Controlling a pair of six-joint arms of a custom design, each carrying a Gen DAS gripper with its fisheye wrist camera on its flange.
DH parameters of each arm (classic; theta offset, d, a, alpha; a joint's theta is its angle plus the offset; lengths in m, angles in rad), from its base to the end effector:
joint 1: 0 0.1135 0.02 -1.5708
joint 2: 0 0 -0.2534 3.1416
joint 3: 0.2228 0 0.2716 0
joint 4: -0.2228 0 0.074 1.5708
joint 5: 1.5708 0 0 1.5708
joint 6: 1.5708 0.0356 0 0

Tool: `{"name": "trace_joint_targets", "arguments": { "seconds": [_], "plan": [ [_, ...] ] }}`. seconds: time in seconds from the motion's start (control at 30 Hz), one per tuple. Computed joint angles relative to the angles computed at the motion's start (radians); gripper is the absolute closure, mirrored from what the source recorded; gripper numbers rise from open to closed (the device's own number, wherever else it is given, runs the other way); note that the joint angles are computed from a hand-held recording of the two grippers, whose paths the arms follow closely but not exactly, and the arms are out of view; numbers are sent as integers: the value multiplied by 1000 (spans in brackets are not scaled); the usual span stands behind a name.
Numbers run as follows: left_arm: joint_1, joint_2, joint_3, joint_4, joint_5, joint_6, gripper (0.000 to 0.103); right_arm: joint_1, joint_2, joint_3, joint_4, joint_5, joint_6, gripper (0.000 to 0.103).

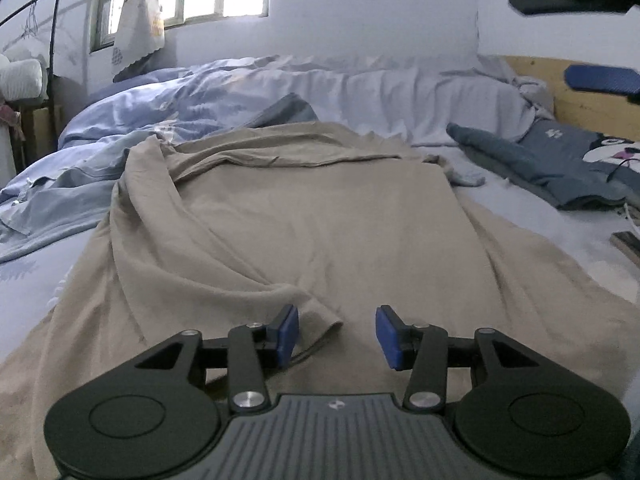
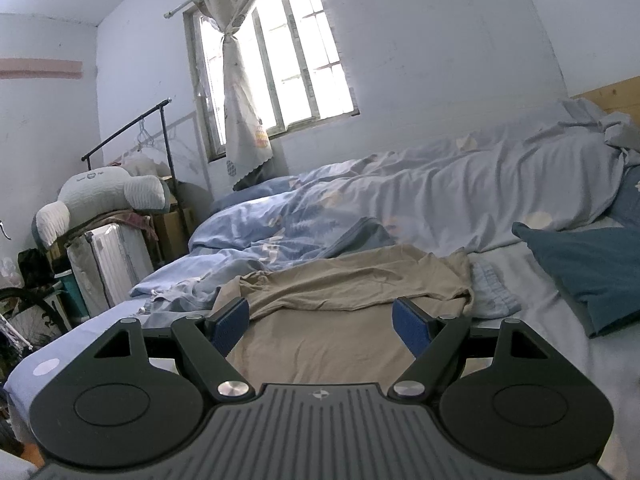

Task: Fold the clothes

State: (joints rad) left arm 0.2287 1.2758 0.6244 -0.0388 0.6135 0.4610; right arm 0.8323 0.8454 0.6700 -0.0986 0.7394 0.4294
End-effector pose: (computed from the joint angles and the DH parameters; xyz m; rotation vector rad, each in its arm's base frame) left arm 0.2704 0.0419 0.1774 0.5570 2.0582 -0.2928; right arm 0.1657 0.1463 0.2888 0.1494 1.7714 0.2285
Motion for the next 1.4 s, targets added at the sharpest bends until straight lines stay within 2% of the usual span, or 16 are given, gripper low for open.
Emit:
{"name": "trace_joint_targets", "arguments": {
  "seconds": [0.07, 0.1, 0.13, 0.23, 0.43, 0.53, 0.6, 0.67, 0.77, 0.87, 0.93, 1.1, 1.23, 1.4],
  "plan": [
    [-19, 12, 1, 15, -41, 6, 61, -5, 0, -1, -3, -5, 0, 23],
    [-21, 18, 5, 15, -51, 11, 69, -8, 0, -1, -5, -8, 1, 23],
    [-13, 27, 17, 5, -47, 11, 83, -12, 4, 0, -6, -12, 4, 23],
    [28, 61, 70, -43, -3, -12, 97, -21, 14, 2, -9, -23, 14, 23],
    [188, 148, 190, -128, 159, -191, 97, -50, 86, 22, -16, -101, 45, 23],
    [266, 221, 248, -131, 184, -302, 97, -54, 157, 43, -13, -175, 38, 23],
    [308, 269, 285, -142, 204, -358, 97, -34, 223, 64, -9, -196, 6, 23],
    [343, 315, 328, -183, 244, -390, 97, 4, 304, 94, -3, -166, -55, 23],
    [378, 380, 384, -244, 330, -405, 97, 48, 398, 129, 3, -136, -132, 23],
    [398, 427, 423, -288, 395, -404, 94, 65, 442, 140, 7, -134, -148, 23],
    [403, 443, 434, -286, 418, -424, 85, 70, 451, 135, 11, -139, -136, 23],
    [408, 449, 427, -242, 491, -488, 75, 82, 468, 140, -2, -141, -135, 23],
    [395, 456, 440, -287, 514, -426, 74, 90, 474, 147, -13, -139, -132, 23],
    [378, 451, 433, -295, 485, -410, 74, 92, 477, 152, -19, -140, -134, 23]
  ]
}}
